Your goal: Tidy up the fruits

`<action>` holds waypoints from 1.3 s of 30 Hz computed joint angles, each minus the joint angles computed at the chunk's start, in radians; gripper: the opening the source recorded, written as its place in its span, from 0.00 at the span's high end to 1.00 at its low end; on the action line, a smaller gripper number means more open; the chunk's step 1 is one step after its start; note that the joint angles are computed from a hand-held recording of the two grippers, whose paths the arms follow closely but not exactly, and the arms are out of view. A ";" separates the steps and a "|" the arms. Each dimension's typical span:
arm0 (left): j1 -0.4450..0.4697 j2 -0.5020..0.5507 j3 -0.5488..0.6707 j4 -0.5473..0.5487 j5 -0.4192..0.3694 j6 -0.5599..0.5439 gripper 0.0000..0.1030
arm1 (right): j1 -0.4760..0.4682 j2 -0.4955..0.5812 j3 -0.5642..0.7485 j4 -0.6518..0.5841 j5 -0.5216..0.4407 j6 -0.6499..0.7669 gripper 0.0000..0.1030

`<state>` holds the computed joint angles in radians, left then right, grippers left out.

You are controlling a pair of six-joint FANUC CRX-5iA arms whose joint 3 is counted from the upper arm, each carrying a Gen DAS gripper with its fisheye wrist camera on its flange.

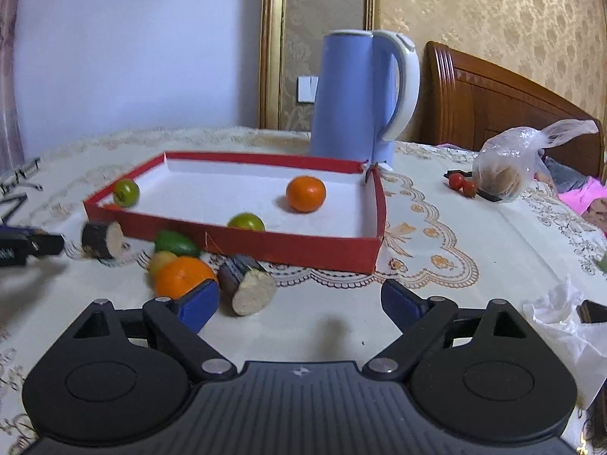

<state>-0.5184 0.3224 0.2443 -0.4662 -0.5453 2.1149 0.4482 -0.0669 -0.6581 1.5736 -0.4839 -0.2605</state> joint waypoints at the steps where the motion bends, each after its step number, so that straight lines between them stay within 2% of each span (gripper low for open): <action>1: -0.001 -0.001 -0.001 -0.002 0.002 0.001 0.77 | 0.010 0.009 0.009 -0.026 -0.010 0.028 0.09; 4: -0.004 -0.003 -0.002 -0.012 0.005 0.006 0.77 | 0.020 0.029 0.029 -0.069 -0.011 0.064 0.10; 10: 0.000 -0.006 -0.007 -0.003 0.013 -0.004 0.76 | 0.004 0.032 0.036 -0.016 0.027 0.042 0.11; 14: 0.000 -0.006 -0.008 -0.002 0.014 -0.006 0.76 | 0.011 0.034 0.047 -0.070 0.041 0.102 0.27; 16: 0.000 -0.006 -0.007 -0.005 0.013 -0.001 0.76 | 0.021 0.040 0.060 -0.157 0.044 0.171 0.34; 19: 0.001 -0.007 -0.009 -0.006 0.017 0.001 0.76 | 0.021 0.047 0.069 -0.218 0.064 0.207 0.37; 28: 0.006 -0.012 -0.018 0.007 0.025 -0.016 0.76 | 0.006 0.072 0.097 -0.205 0.110 0.251 0.39; 30: 0.006 -0.012 -0.018 0.006 0.025 -0.016 0.76 | 0.006 0.079 0.107 -0.246 0.124 0.293 0.43; 32: 0.007 -0.012 -0.019 0.008 0.025 -0.018 0.76 | 0.008 0.083 0.117 -0.318 0.148 0.349 0.53; 33: 0.006 -0.012 -0.018 0.007 0.024 -0.017 0.76 | 0.006 0.082 0.118 -0.341 0.165 0.366 0.54; 36: 0.007 -0.010 -0.018 0.011 0.024 -0.019 0.76 | 0.001 0.083 0.112 -0.312 0.170 0.349 0.60; 39: 0.011 -0.014 -0.027 0.024 0.037 -0.030 0.76 | -0.009 0.079 0.106 -0.299 0.187 0.334 0.61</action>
<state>-0.5078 0.3089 0.2168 -0.4419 -0.5084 2.0854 0.4396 0.0118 -0.5521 1.2750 -0.2970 0.0734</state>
